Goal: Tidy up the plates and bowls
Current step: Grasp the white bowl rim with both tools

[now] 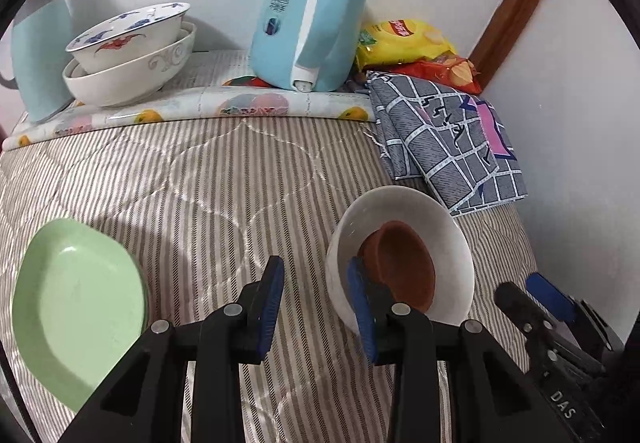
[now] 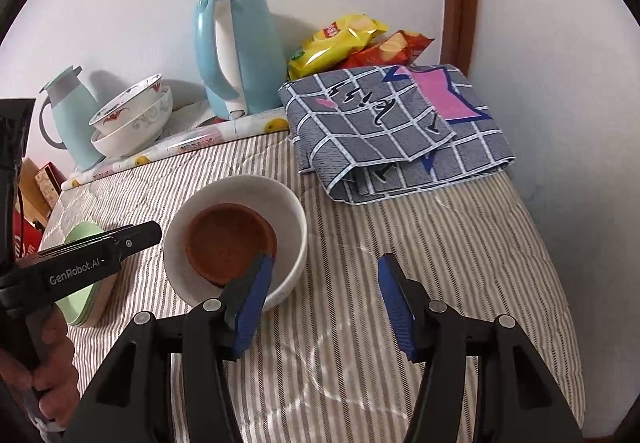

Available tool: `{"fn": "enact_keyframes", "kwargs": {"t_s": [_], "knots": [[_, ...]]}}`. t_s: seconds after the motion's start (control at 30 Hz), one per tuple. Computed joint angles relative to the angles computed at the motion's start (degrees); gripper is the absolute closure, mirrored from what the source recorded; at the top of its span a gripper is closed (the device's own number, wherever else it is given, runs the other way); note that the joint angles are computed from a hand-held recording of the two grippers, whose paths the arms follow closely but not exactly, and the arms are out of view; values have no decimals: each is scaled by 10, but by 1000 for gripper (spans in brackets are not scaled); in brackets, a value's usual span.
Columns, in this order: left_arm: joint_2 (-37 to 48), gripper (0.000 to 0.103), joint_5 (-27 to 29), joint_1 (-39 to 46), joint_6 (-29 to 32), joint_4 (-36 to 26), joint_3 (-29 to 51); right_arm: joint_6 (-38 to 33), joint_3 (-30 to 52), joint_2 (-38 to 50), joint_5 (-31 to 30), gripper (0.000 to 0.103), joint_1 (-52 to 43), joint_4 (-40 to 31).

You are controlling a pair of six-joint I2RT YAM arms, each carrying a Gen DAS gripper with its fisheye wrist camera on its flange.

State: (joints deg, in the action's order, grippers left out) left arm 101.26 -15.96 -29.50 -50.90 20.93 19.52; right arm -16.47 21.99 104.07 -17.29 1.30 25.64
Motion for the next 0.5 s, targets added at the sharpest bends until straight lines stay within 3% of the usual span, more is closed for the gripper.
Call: {"fn": "enact_keyframes", "kwargs": {"t_s": [0.3, 0.5], "knots": [[49, 71, 18, 25, 20, 37, 12, 19, 47, 61, 16, 48, 29, 2], [76, 71, 22, 33, 29, 27, 35, 28, 77, 113, 41, 59, 49, 6]]}}
